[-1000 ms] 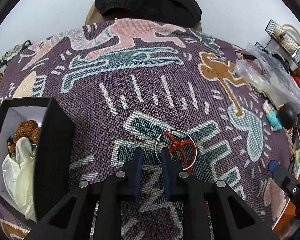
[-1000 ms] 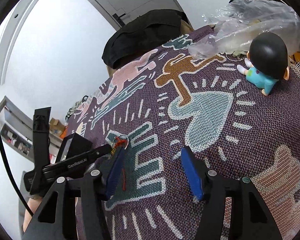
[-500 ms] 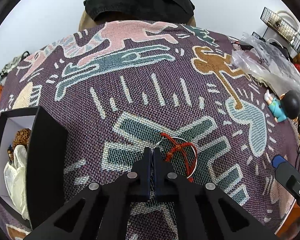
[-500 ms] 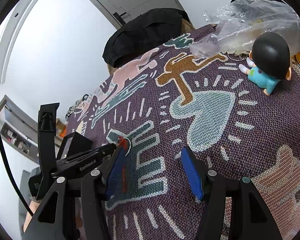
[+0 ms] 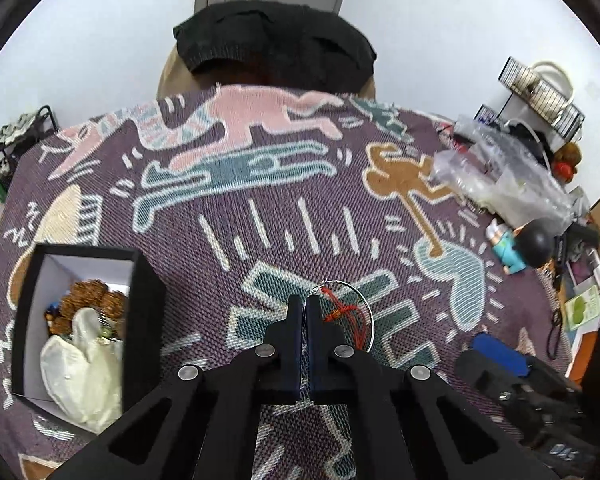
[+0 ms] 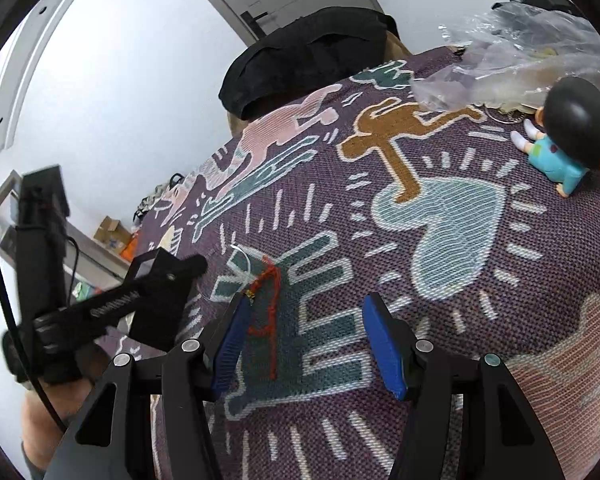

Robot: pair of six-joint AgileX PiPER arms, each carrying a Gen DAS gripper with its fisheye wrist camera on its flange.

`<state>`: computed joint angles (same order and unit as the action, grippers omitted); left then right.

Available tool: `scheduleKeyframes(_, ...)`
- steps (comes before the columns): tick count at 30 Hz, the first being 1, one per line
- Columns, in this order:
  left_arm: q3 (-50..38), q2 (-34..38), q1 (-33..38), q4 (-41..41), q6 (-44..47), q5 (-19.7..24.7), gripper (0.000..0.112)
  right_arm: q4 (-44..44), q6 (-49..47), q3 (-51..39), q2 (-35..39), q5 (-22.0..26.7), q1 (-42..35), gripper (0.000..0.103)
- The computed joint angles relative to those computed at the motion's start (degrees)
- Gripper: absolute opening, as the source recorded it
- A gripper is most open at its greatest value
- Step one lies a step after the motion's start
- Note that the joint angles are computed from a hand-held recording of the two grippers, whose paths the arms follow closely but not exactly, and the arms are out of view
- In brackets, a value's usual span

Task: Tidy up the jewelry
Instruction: 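Lift the red string bracelet with right tool and drop it into the black box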

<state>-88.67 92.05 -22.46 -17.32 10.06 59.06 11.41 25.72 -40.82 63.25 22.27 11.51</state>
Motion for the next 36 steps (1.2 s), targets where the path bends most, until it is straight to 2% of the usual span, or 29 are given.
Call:
scheduleKeyframes(6,-1.0,-2.1,3.8,-2.9,2.9,1.6,0.001,-8.6,9.1,-3.3,3.5,0.7,5.3,0.06)
scheduleKeyframes(10,-1.6,-3.2,7.6,-5.1,5.3,2.7,0.001,-16.8,16.8,-7.5,7.8,3.1,9.8,0.06)
scheduleKeyframes(15,-2.3,-4.0,12.2,-7.3,8.0,4.0,0.001,-19.7,18.4,-10.9,12.4,4.9,12.2,0.061)
scheduleKeyframes(20,-2.7,-4.2,16.3,-9.6,10.7,5.1,0.001,-24.6,21.5,-14.1,18.0,8.6,14.3,0.061)
scheduleKeyframes(22,-2.8,-4.2,17.8,-10.6,11.8,5.7,0.001,-32.1,27.4,-14.4,19.1,10.1,17.0,0.061)
scheduleKeyframes(25,-2.6,-4.4,19.6,-11.7,13.2,6.2,0.001,-38.1,30.4,-16.7,21.3,14.5,19.9,0.06)
scheduleKeyframes(26,-2.6,-4.4,20.1,-12.0,13.6,6.3,0.001,-39.1,31.0,-17.0,21.5,15.3,20.3,0.047)
scheduleKeyframes(27,-2.5,-4.4,20.7,-12.4,14.1,6.4,0.001,-40.3,31.6,-17.4,21.8,16.6,20.6,0.024)
scheduleKeyframes(28,-2.3,-4.4,21.1,-12.6,14.5,6.4,0.001,-40.2,31.1,-17.7,21.8,17.4,20.3,0.012)
scheduleKeyframes(30,-2.1,-4.3,22.2,-13.2,15.2,6.7,0.001,-34.6,25.3,-16.9,20.5,14.9,17.5,0.01)
scheduleKeyframes(36,-1.6,-3.6,24.5,-14.2,16.8,7.3,0.001,-31.0,20.8,-15.4,15.6,12.3,15.9,0.009)
